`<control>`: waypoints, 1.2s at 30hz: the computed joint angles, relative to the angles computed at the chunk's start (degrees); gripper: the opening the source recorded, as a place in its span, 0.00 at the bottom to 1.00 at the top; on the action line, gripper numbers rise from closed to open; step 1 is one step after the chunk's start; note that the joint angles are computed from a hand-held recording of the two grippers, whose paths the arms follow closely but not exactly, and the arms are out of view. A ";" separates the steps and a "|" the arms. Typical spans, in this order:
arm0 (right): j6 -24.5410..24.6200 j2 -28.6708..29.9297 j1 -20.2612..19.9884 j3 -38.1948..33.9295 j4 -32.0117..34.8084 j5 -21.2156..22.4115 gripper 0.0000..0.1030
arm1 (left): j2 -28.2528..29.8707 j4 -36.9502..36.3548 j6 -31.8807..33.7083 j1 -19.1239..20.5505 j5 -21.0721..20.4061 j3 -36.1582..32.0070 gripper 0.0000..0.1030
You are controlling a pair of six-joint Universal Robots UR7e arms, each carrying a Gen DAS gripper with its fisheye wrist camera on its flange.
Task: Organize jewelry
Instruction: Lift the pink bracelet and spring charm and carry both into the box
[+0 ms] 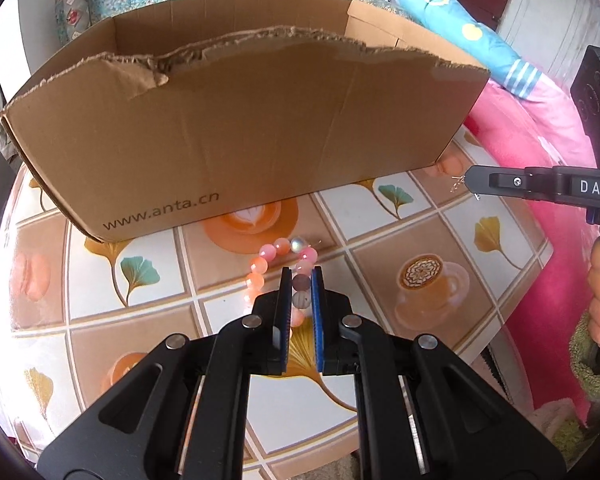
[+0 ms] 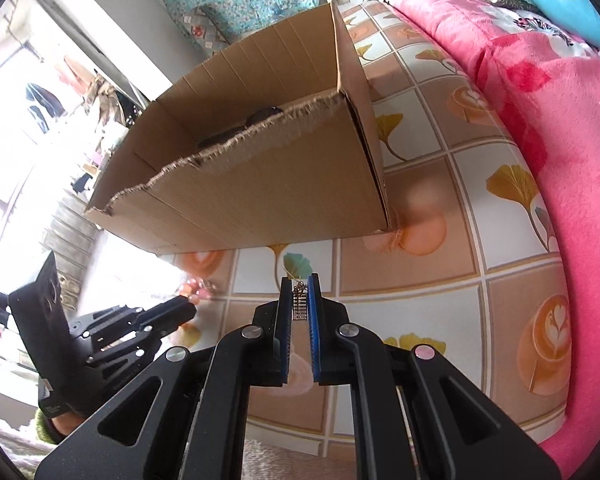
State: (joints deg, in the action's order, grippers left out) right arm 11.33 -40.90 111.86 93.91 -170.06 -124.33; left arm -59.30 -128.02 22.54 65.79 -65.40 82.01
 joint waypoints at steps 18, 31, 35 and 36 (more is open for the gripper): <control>-1.50 2.14 1.18 -2.99 2.08 0.47 0.08 | -1.23 0.84 -1.67 -0.73 1.18 -0.17 0.08; -4.40 2.95 2.55 -4.48 1.70 0.55 0.08 | -3.62 -3.50 -0.12 -1.86 2.92 2.42 0.08; -5.02 3.17 2.92 -4.86 1.53 0.68 0.08 | -4.24 -4.66 0.10 -2.20 3.45 3.09 0.08; -5.20 3.25 3.03 -5.00 1.47 0.74 0.08 | -4.30 -4.71 0.16 -2.20 3.41 3.04 0.08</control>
State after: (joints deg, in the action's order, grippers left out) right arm 6.14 -37.65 114.89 88.91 -168.59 -123.60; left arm -63.59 -132.73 22.70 63.59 -61.99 85.05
